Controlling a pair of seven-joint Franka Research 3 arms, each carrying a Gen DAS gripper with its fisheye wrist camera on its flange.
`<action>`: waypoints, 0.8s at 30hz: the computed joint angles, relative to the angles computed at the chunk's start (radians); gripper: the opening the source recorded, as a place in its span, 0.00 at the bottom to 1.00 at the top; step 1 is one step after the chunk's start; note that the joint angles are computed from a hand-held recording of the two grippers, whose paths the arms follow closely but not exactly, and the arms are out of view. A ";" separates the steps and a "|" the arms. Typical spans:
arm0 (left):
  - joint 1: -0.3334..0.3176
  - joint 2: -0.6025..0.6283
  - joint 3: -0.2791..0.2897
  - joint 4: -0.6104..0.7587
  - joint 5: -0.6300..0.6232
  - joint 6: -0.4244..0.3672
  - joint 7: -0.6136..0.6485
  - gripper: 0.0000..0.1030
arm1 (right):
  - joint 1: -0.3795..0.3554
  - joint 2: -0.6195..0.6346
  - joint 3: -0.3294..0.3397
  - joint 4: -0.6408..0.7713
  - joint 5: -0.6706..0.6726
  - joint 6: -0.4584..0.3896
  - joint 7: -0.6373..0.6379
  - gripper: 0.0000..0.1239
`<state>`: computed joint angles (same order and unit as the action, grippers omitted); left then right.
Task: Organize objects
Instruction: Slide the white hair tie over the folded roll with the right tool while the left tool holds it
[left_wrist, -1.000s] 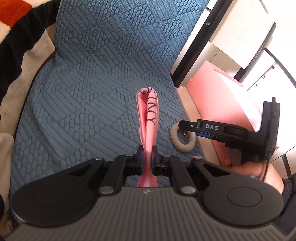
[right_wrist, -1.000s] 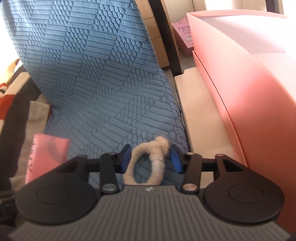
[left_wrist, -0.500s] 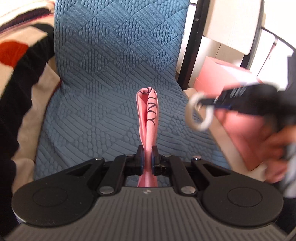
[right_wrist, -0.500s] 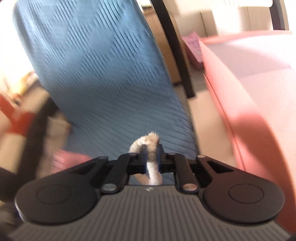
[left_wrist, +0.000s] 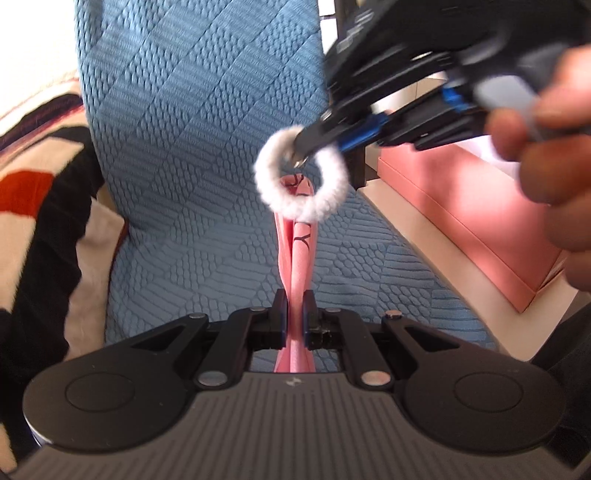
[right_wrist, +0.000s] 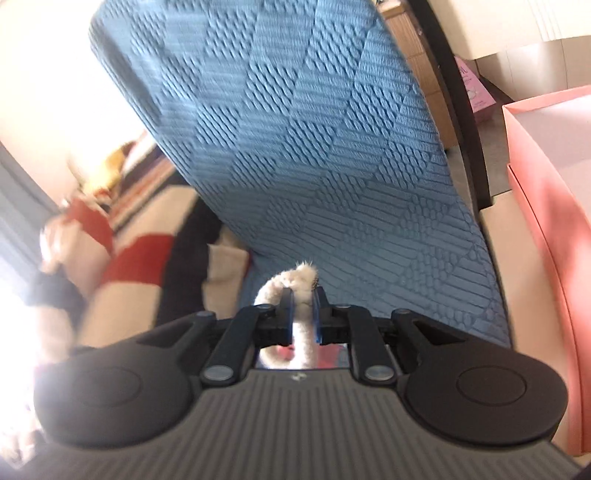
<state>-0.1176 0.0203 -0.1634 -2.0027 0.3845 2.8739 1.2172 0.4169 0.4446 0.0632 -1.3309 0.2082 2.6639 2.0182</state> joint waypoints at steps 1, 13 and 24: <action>-0.001 -0.003 0.001 -0.003 0.036 0.006 -0.020 0.09 | 0.000 0.012 -0.001 0.024 -0.001 -0.023 0.006 0.12; 0.006 -0.014 0.005 -0.002 0.315 0.036 -0.212 0.09 | 0.032 0.101 -0.039 0.248 -0.122 -0.247 0.058 0.31; 0.005 -0.014 0.004 0.013 0.525 0.008 -0.353 0.09 | 0.030 0.100 -0.041 0.268 -0.158 -0.261 0.019 0.31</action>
